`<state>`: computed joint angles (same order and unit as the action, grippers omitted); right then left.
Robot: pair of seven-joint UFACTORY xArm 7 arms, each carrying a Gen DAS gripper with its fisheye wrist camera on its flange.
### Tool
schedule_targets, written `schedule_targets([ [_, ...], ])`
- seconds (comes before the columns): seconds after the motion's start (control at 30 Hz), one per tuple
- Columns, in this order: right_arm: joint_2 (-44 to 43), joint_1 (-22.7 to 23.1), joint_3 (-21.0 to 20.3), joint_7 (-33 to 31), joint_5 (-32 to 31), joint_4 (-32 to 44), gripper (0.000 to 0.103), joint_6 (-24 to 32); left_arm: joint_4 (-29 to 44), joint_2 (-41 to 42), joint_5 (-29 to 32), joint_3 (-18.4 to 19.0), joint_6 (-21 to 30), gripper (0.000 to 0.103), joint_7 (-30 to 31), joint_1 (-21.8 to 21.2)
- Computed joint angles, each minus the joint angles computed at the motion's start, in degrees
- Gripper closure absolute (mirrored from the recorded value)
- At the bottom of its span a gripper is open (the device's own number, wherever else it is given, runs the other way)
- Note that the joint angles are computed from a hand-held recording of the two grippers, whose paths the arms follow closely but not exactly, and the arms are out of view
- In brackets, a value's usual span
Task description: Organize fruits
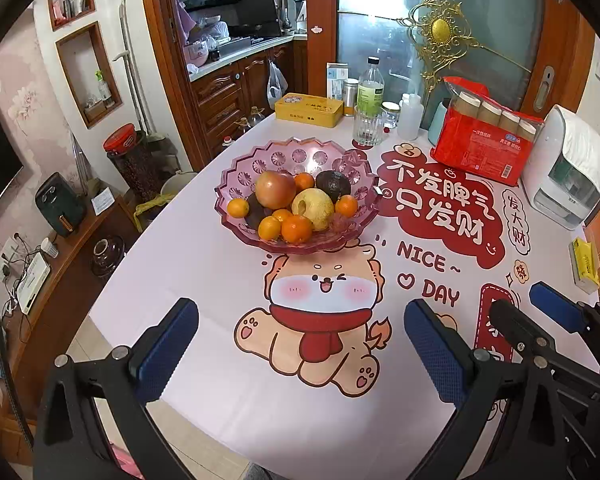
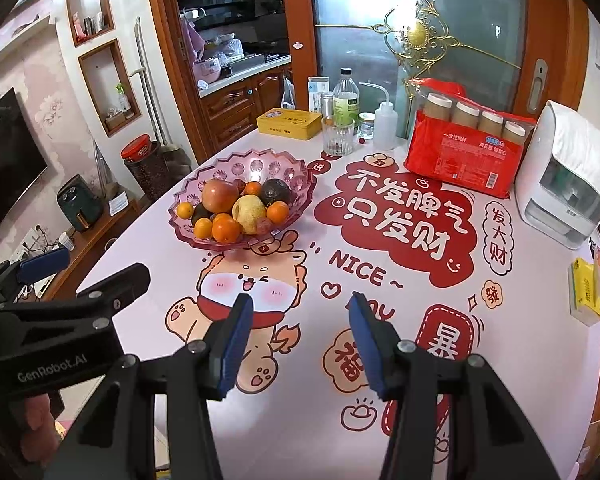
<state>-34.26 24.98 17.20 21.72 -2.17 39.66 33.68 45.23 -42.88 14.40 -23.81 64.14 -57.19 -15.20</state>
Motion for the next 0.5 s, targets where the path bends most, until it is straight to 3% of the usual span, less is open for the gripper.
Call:
schedule_targets([
  [0.5,0.3,0.2,-0.1,0.1,0.1,-0.2,0.053,-0.3,0.0,0.2,0.1,0.1,-0.1,0.001,0.0,0.0],
])
